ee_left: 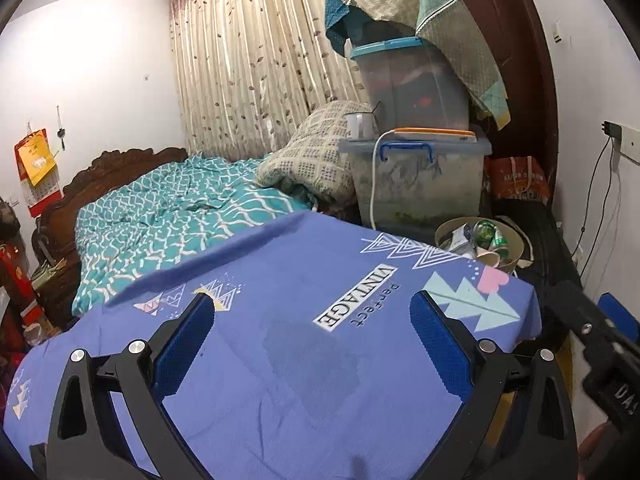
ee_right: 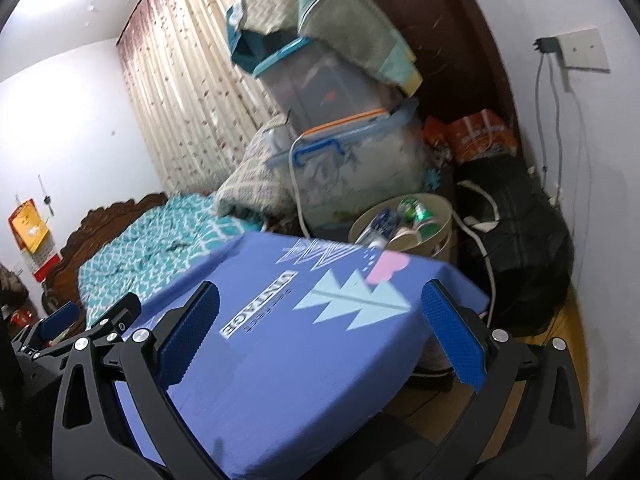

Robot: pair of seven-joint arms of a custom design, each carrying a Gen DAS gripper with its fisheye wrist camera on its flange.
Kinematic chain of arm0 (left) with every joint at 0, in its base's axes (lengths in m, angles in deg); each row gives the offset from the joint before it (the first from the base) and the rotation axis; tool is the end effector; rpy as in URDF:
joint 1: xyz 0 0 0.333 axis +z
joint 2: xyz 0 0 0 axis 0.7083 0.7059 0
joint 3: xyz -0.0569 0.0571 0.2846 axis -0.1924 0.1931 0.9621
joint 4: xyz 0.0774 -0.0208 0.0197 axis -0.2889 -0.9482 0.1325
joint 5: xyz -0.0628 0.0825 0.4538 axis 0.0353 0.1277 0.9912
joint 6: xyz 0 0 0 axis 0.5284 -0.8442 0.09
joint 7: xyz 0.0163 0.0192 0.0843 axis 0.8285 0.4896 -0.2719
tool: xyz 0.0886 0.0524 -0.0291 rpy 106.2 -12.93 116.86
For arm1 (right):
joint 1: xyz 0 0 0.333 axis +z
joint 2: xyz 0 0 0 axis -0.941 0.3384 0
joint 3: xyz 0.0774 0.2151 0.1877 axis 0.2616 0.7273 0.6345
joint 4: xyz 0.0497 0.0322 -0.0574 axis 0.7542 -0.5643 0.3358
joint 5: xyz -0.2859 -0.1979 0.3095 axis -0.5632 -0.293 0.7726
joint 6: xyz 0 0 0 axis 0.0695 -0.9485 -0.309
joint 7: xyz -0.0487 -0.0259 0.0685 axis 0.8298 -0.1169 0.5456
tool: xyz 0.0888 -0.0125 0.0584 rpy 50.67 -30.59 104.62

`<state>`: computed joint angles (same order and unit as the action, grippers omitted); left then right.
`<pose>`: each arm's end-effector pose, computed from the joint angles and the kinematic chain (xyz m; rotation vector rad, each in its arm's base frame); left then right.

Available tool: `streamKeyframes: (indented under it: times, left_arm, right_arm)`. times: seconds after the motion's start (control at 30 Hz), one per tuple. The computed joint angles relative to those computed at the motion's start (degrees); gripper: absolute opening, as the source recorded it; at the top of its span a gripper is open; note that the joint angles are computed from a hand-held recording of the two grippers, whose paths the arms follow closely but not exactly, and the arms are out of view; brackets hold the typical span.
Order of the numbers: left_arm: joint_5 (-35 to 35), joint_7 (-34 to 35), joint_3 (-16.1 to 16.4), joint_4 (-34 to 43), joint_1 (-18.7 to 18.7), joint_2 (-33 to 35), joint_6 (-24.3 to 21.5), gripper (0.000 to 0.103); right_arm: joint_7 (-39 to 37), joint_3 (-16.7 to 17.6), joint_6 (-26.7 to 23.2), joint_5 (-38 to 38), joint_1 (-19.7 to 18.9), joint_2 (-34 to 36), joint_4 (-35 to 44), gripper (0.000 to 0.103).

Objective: Collect trash

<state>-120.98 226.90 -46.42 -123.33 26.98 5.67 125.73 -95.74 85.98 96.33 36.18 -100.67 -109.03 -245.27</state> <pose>0.4875 -0.2036 0.4272 -1.2607 1.7267 -0.9279 0.4025 0.2012 0.3800 -0.9718 1.7824 -0.8443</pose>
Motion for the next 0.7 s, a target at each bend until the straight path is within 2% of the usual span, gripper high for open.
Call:
streamKeyframes:
  times: [0.13,0.27,0.53,0.7]
  left_arm:
    - [1.0,-1.2,0.0,0.9,-0.1,0.3,0.2,0.095]
    - [1.1,-2.1,0.2,1.5,0.0,-0.1,0.0,0.095]
    - [0.5,-1.8,-0.3,1.5,0.5,-1.4,0.9,0.095]
    - [2.9,-4.4,0.1,0.2,0.1,-2.6,1.3,0.095]
  right_arm:
    - [0.5,-1.6,-1.8,-0.5,2.3,-2.5,-2.0,0.100]
    - [1.3,-1.9,-1.8,-1.7,2.6,-3.7,-2.4,0.100]
    - [1.9,0.2,0.5,-1.6,0.4,-4.9,-1.3,0.100]
    - [1.5,0.0,0.3,-0.6,1.8,-7.5,-2.4,0.100]
